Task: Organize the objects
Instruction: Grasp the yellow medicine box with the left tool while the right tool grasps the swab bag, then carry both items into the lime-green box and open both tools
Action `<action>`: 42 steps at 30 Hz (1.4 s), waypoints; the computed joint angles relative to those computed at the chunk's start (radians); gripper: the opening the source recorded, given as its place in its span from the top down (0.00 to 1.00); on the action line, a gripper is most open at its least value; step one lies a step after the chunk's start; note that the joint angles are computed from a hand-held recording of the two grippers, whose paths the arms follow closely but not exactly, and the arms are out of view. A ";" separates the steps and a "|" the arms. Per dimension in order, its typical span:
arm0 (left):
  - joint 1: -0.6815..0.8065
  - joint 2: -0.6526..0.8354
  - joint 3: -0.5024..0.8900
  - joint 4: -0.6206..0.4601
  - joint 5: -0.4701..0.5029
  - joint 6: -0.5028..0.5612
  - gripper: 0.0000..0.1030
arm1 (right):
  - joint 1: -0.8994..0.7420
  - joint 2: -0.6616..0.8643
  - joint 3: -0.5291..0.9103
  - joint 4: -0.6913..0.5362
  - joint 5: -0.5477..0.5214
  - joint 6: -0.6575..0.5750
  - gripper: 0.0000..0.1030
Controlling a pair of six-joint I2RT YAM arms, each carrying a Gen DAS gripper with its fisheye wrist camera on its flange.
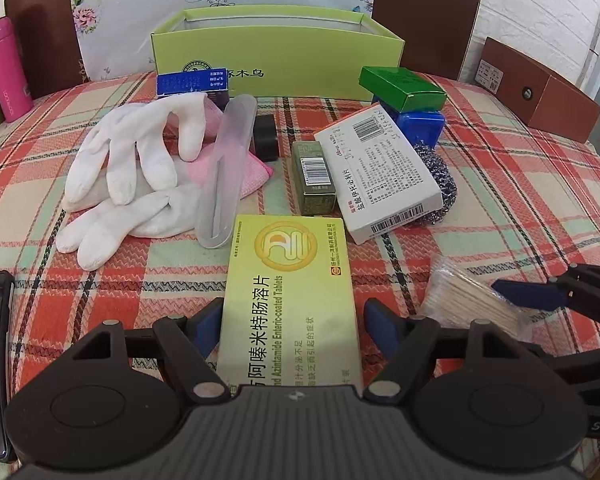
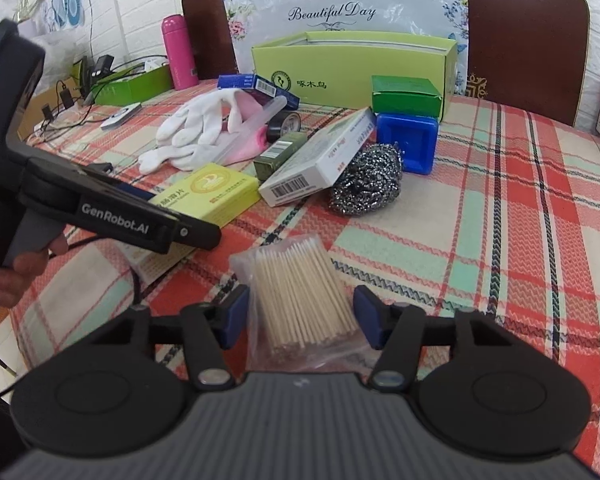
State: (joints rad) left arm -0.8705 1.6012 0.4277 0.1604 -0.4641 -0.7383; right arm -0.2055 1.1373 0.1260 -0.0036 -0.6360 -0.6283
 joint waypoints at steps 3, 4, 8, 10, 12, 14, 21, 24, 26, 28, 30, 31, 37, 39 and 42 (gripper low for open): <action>0.000 -0.001 -0.007 0.013 -0.003 -0.001 0.25 | -0.002 -0.013 0.002 -0.017 -0.002 -0.005 0.71; 0.000 -0.006 -0.015 0.024 -0.003 -0.003 0.26 | -0.004 -0.015 0.004 -0.025 -0.005 -0.005 0.74; 0.006 -0.034 -0.035 0.039 0.005 -0.007 0.33 | -0.024 -0.030 0.030 -0.086 -0.036 -0.004 0.76; 0.007 -0.055 -0.044 0.037 0.010 -0.009 0.33 | -0.043 -0.056 0.047 -0.140 -0.068 -0.018 0.76; 0.006 -0.092 -0.053 0.029 0.015 -0.003 0.33 | -0.059 -0.089 0.068 -0.192 -0.105 -0.024 0.76; 0.010 -0.146 -0.067 0.025 0.022 0.011 0.33 | -0.074 -0.114 0.092 -0.228 -0.139 -0.021 0.76; 0.055 -0.339 -0.047 -0.025 -0.009 0.123 0.33 | -0.057 -0.128 0.173 -0.167 -0.171 0.085 0.76; 0.102 -0.372 -0.013 -0.022 -0.009 0.183 0.33 | -0.028 -0.102 0.205 -0.081 -0.160 0.160 0.76; 0.137 -0.371 0.013 -0.008 -0.005 0.220 0.33 | 0.001 -0.067 0.234 -0.011 -0.142 0.213 0.76; 0.173 -0.350 0.046 0.018 -0.006 0.254 0.33 | 0.034 -0.023 0.264 0.062 -0.114 0.264 0.76; 0.218 -0.307 0.093 0.045 0.004 0.285 0.33 | 0.073 0.043 0.308 0.135 -0.076 0.309 0.76; 0.241 -0.280 0.120 0.056 0.013 0.299 0.33 | 0.093 0.076 0.331 0.167 -0.054 0.330 0.76; 0.369 -0.041 0.335 0.118 0.038 0.385 0.33 | 0.192 0.331 0.522 0.307 0.072 0.405 0.76; 0.400 0.038 0.408 0.120 0.043 0.396 0.33 | 0.215 0.418 0.595 0.330 0.106 0.426 0.76; 0.442 0.146 0.513 0.114 0.053 0.415 0.33 | 0.246 0.534 0.705 0.346 0.157 0.439 0.76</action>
